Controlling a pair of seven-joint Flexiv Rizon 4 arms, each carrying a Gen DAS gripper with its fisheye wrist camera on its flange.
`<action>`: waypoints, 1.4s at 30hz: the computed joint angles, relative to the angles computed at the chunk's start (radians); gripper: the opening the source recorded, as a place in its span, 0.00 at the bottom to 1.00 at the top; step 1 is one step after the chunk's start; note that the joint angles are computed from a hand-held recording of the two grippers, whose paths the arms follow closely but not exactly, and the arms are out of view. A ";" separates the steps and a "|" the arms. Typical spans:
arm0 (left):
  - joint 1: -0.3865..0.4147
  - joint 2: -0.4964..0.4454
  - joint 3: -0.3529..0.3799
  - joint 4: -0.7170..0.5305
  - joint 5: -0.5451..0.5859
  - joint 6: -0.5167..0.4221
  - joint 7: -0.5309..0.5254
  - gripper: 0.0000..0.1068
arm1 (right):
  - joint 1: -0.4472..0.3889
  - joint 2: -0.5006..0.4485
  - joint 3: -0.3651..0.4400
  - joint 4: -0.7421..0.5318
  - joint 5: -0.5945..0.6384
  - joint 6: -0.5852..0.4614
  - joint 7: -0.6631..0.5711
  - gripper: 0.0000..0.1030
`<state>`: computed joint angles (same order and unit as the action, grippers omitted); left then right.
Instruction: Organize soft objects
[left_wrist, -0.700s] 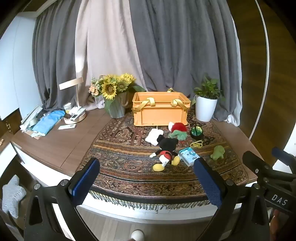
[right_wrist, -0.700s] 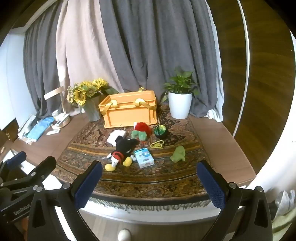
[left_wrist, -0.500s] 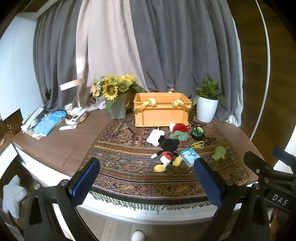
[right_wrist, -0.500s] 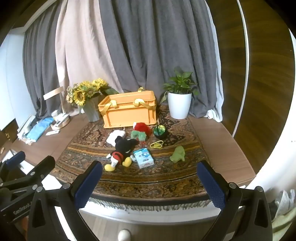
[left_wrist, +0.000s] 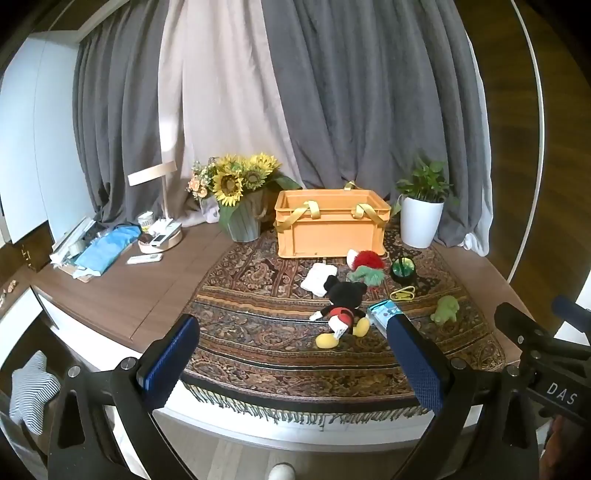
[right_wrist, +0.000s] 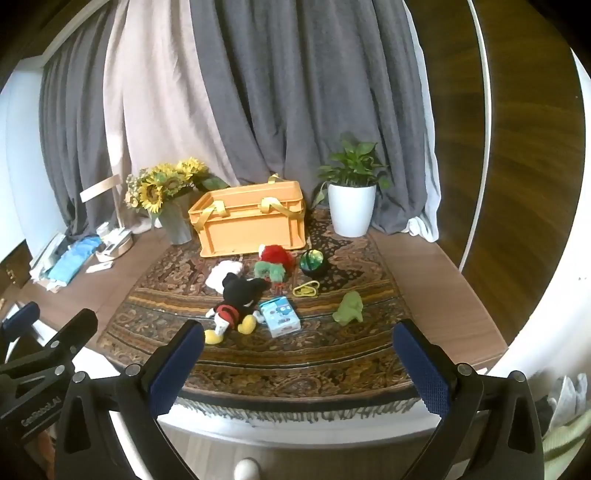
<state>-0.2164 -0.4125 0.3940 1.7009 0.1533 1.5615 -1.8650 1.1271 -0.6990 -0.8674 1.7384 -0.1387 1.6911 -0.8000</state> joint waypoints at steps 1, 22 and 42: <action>0.005 0.001 -0.007 -0.001 -0.001 -0.003 0.005 0.96 | 0.005 0.000 -0.006 0.001 0.002 -0.003 0.003 1.00; 0.000 -0.019 -0.013 -0.027 0.014 -0.018 -0.013 0.96 | 0.006 -0.001 -0.011 0.004 -0.006 -0.005 0.015 1.00; -0.001 -0.024 -0.019 -0.020 0.001 -0.008 -0.005 0.96 | -0.001 0.004 -0.001 0.003 -0.012 -0.008 0.013 1.00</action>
<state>-0.2173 -0.4362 0.3754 1.6810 0.1542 1.5540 -1.8697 1.1261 -0.6950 -0.8686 1.7415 -0.1506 1.6833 -0.7867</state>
